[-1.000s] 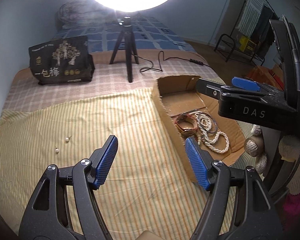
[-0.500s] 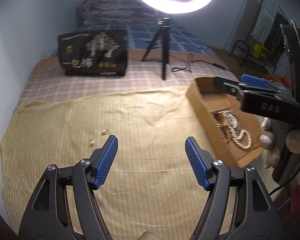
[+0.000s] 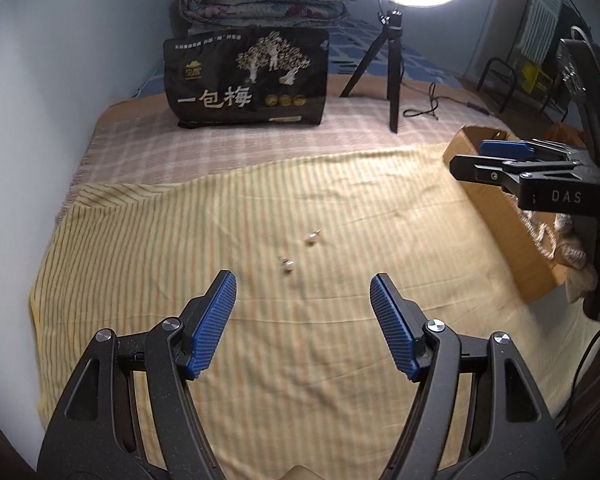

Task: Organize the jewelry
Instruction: 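Move both tools back over the bed toward the two pearl earrings, then close the left gripper on one pearl earring while the right gripper grasps the other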

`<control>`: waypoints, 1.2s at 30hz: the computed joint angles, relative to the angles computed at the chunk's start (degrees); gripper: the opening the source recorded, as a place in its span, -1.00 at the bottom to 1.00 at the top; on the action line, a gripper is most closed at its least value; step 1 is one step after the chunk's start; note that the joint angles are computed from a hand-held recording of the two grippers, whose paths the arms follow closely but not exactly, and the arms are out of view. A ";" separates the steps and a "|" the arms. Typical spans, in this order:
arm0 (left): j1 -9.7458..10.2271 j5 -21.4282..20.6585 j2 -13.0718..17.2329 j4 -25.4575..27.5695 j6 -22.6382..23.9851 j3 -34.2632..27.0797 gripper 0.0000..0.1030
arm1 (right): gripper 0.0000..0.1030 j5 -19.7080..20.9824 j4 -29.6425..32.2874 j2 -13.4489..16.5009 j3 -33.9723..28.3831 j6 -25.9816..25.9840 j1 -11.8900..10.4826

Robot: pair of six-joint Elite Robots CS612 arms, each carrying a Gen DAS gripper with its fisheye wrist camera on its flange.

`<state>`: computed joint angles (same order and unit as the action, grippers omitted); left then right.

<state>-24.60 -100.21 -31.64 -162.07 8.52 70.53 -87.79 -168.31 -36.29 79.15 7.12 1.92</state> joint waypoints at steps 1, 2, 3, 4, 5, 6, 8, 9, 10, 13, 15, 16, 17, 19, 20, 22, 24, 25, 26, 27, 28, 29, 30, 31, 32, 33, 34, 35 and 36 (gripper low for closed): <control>0.24 -0.35 0.34 0.27 0.54 -0.29 0.39 | 0.42 1.22 0.74 0.52 -0.67 0.09 -0.03; 0.48 -0.75 0.76 0.45 1.21 -0.51 0.39 | 0.35 2.26 1.44 0.92 -1.20 0.18 -0.06; 0.59 -1.01 1.03 0.54 1.69 -0.63 0.38 | 0.28 3.29 2.45 1.47 -2.00 0.28 -0.03; 0.71 -1.41 1.39 0.67 2.28 -0.81 0.29 | 0.24 4.35 3.46 2.02 -2.84 0.27 -0.04; 0.78 -1.77 1.79 1.24 2.82 -1.16 0.19 | 0.16 5.06 4.10 2.38 -3.35 0.26 -0.02; 0.87 -2.20 2.17 1.87 3.08 -1.55 0.16 | 0.08 6.28 5.06 3.05 -4.29 0.29 0.02; 1.12 -3.57 2.94 2.82 3.06 -2.43 0.05 | -0.04 8.28 6.50 4.13 -5.78 -0.08 0.10; 1.25 -4.43 3.46 3.09 3.09 -3.04 0.04 | -0.10 9.04 7.25 4.70 -6.56 -0.75 0.20; 1.29 -4.87 3.80 2.98 3.11 -3.40 0.03 | -0.15 9.52 7.93 5.31 -7.43 -1.55 0.35; 1.55 -6.31 4.86 2.82 2.80 -4.68 0.03 | -0.29 10.66 8.93 6.55 -8.99 -2.97 0.58; 1.72 -7.08 5.34 3.22 2.49 -5.39 -0.15 | -0.35 11.42 8.93 7.41 -9.99 -3.62 0.71; 1.82 -7.42 5.63 3.49 2.73 -5.82 -0.21 | -0.36 11.74 8.91 7.67 -10.30 -4.01 0.73; 1.87 -7.49 5.85 3.46 2.98 -6.09 -0.21 | -0.38 11.89 8.93 8.04 -10.75 -4.67 0.85; 1.87 -7.05 6.17 3.32 3.59 -6.42 -0.21 | -0.40 11.45 9.35 8.65 -11.70 -5.86 1.15; 1.88 -6.90 6.23 3.22 3.61 -6.44 -0.21 | -0.42 11.41 9.68 8.92 -12.14 -6.44 1.23; 2.05 -7.30 6.65 3.57 3.08 -7.02 -0.21 | -0.44 11.51 10.04 9.52 -12.94 -7.23 1.45; 2.18 -7.62 6.95 3.63 2.76 -7.36 -0.21 | -0.48 11.11 10.36 9.99 -13.61 -7.93 1.69; 2.20 -7.57 7.02 3.46 2.75 -7.37 -0.22 | -0.49 10.90 10.33 10.14 -13.76 -8.26 1.75; 2.20 -7.49 7.00 3.26 2.80 -7.24 -0.25 | -0.51 10.86 10.42 10.31 -13.99 -8.40 1.80; 2.17 -7.42 7.03 3.08 3.01 -7.20 -0.26 | -0.51 10.86 10.49 10.48 -14.22 -8.48 1.86; 2.12 -7.25 7.05 2.93 3.29 -7.15 -0.27 | -0.52 10.94 10.47 10.59 -14.33 -8.59 1.89; 2.06 -7.04 7.03 2.79 3.47 -7.08 -0.27 | -0.52 11.03 10.43 10.67 -14.40 -8.78 1.93; 2.00 -6.88 7.06 2.59 3.77 -7.06 -0.27 | -0.52 11.02 10.45 10.77 -14.50 -9.04 1.99; 1.94 -6.78 7.12 2.38 3.97 -7.11 -0.27 | -0.52 10.68 10.48 10.85 -14.57 -9.47 2.13; 1.90 -6.76 7.19 2.20 4.13 -7.13 -0.27 | -0.52 10.35 10.55 10.97 -14.71 -9.81 2.25; 1.85 -6.64 7.29 2.11 4.20 -7.21 -0.27 | -0.54 9.95 10.56 11.10 -14.84 -10.14 2.37; 1.81 -6.55 7.40 2.07 4.21 -7.31 -0.27 | -0.55 9.46 10.54 11.24 -15.02 -10.44 2.51; 1.79 -6.58 7.54 2.19 4.20 -7.50 -0.27 | -0.55 9.03 10.42 11.41 -15.20 -10.72 2.65; 1.76 -6.60 7.68 2.33 4.20 -7.67 -0.28 | -0.55 8.57 10.21 11.51 -15.25 -11.04 2.80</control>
